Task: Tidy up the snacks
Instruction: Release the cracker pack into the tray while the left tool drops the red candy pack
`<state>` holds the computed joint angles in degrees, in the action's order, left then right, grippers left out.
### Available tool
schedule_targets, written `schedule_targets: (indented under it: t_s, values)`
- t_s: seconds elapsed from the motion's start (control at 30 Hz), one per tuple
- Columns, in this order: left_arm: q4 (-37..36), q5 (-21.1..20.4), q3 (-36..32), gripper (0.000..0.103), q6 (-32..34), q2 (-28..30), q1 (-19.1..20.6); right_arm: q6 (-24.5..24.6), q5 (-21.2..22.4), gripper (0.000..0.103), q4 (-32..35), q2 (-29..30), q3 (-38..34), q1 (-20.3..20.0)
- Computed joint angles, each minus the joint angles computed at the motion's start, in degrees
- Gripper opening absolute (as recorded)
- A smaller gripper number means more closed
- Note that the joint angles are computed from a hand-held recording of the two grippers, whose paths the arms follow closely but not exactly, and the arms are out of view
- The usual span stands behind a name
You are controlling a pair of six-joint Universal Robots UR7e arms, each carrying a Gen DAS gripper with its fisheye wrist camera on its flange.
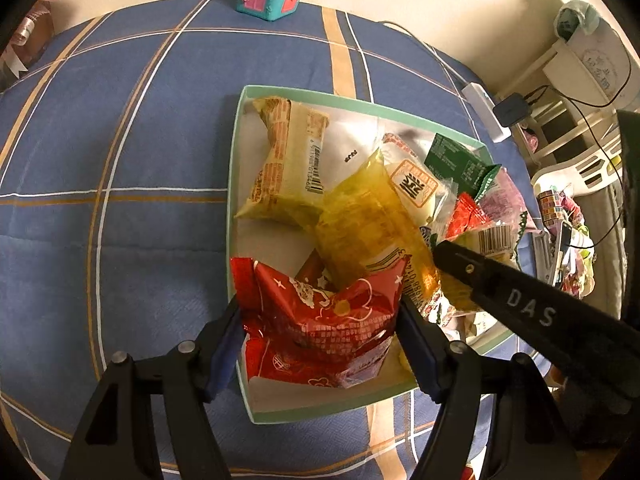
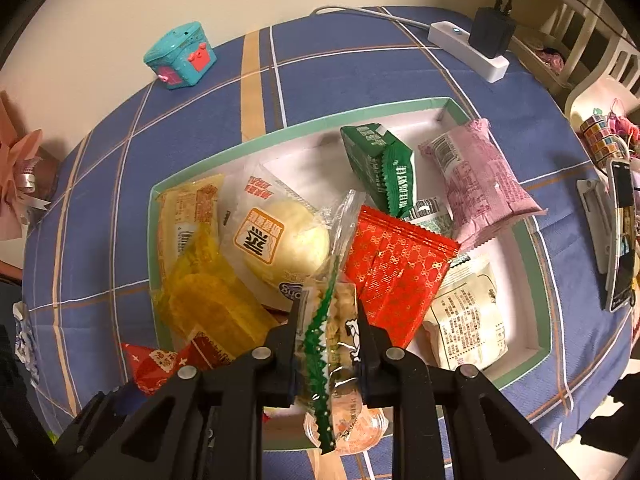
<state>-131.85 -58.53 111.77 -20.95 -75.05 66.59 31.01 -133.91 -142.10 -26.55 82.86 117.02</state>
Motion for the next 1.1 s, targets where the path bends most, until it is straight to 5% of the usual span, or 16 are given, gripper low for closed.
schedule_targets:
  t_s: [0.17,0.27,0.63,0.9,1.1]
  values:
    - [0.5,0.7,-0.2,0.075,0.3,0.7,-0.6,0.4,-1.0,0.029,0.2,-0.5,0.4,0.5]
    - [0.8,1.2,-0.5,0.075,0.5,1.2,-1.0,0.9,-1.7,0.052,0.4,-0.7,0.3,0.8]
    - [1.7,3.3,-1.3,0.086,0.8,2.2,-1.4,0.6,-2.4,0.083,-0.6,-1.4,0.8,1.2]
    - [-1.2,5.3,-0.8,0.101,1.5,1.3,-1.8,0.1,-3.1,0.097,-1.8,-1.6,1.2,1.3]
    - [-1.6,6.1,-1.1,0.102,0.8,-0.2,-1.8,0.2,-3.9,0.099,-3.9,-2.2,1.8,1.6]
